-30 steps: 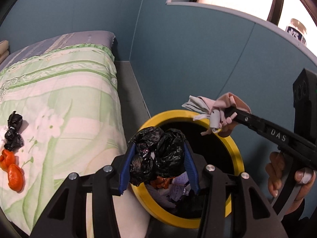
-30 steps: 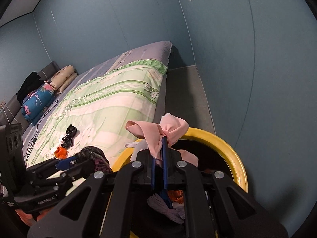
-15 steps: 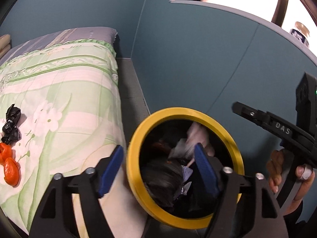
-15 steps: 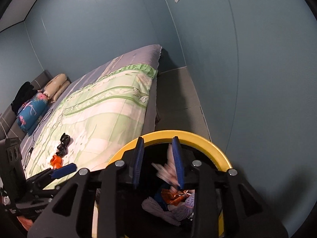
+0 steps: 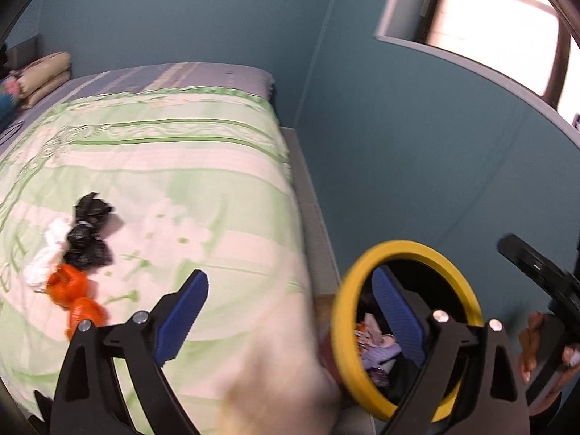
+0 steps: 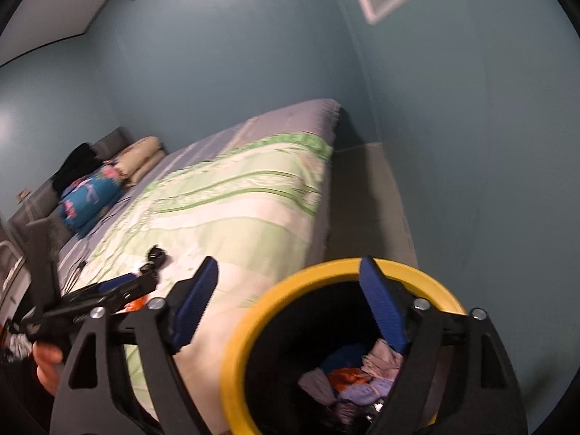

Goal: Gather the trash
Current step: 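Close the left tool on the black bag while the right tool reaches the orange peel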

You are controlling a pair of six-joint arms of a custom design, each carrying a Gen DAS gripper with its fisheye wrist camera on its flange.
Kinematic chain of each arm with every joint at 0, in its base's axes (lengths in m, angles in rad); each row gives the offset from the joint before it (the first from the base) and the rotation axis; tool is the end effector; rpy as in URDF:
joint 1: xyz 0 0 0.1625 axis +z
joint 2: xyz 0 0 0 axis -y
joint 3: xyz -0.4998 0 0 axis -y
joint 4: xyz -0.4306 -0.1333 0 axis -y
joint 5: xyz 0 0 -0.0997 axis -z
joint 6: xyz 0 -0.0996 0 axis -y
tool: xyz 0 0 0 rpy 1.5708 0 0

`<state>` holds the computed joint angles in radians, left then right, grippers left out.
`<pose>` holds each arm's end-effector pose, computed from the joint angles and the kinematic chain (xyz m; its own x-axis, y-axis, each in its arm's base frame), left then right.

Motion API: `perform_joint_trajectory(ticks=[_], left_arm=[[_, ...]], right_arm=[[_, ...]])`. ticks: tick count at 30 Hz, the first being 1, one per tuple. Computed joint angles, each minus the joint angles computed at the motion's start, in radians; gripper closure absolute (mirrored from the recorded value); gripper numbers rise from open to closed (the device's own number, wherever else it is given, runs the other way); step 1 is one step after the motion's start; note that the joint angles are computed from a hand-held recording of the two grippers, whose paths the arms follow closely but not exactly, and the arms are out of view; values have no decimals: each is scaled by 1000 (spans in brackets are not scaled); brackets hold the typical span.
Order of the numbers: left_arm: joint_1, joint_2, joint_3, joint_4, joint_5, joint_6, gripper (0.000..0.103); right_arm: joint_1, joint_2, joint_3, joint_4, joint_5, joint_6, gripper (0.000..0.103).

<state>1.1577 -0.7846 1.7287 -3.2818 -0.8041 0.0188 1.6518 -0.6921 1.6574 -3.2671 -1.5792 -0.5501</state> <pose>-0.1068 -0.7478 0.1844 -0.8473 -0.1394 -0.5125 0.3051 0.6622 -0.6844 0.1944 -0.7574 0.1198 -0.8185 -0.4521 0.3543 -0.5726 0.5932 -0.5659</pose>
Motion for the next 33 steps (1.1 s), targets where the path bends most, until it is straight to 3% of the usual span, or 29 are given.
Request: perform_joint_trajectory(ticks=[7, 13, 20, 33], left_arm=[[41, -65, 32, -64, 83, 20, 8], [93, -119, 48, -114, 155, 36, 8], [169, -172, 41, -109, 138, 67, 8], [273, -101, -176, 182, 31, 46, 8]], right_arm=[[60, 59, -39, 72, 28, -72, 14], [111, 152, -105, 170, 30, -133, 14], [152, 264, -174, 241, 16, -161, 14], [199, 437, -282, 278, -61, -135, 14]])
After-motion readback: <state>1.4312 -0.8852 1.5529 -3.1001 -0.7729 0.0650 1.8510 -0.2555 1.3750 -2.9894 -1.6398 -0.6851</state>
